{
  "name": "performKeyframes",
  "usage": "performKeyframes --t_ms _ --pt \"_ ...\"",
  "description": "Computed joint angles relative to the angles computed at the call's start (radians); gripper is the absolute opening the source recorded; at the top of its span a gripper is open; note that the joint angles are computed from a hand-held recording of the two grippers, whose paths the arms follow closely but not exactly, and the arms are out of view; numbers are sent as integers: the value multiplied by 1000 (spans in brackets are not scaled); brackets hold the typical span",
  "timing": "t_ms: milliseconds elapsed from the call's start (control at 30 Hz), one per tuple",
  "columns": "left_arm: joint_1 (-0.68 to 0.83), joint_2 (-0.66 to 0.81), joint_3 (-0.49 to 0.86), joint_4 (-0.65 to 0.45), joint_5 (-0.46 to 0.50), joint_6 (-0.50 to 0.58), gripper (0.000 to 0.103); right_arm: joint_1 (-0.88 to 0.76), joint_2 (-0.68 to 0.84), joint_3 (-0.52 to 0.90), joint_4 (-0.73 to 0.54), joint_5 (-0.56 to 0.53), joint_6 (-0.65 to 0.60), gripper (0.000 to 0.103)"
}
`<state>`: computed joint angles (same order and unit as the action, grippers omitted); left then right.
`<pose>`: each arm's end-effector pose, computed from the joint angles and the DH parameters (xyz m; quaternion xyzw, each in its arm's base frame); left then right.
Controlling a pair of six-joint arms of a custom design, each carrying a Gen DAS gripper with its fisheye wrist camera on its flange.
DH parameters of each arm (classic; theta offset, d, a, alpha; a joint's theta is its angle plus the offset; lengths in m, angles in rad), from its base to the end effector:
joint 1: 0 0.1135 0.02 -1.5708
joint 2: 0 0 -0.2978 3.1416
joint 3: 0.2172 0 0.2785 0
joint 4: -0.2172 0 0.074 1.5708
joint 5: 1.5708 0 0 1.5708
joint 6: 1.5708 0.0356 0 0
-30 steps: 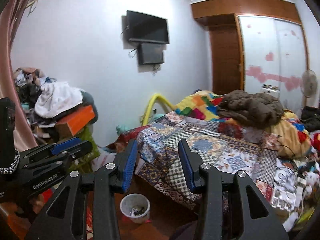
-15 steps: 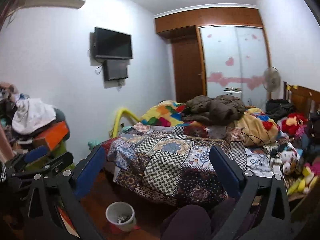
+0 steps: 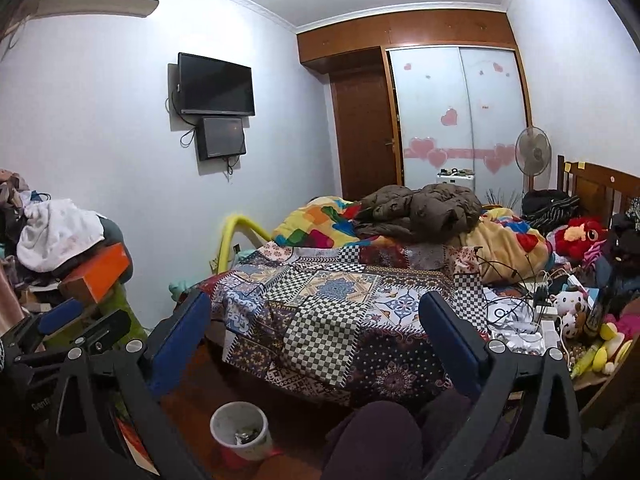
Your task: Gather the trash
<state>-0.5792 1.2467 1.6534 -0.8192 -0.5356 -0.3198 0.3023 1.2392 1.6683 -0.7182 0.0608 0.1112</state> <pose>0.2167 -0.1200 0.5166 -0.0392 0.8190 -0.0299 0.5716 0.2397 0.0725 0.5316 -0.0583 0.7993 0.0988 0.5899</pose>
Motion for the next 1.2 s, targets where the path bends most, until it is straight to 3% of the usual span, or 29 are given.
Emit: performKeyframes --t_ms 1200 --pt "-23 -26 -38 10 -30 -11 101 25 2 18 -51 15 -26 103"
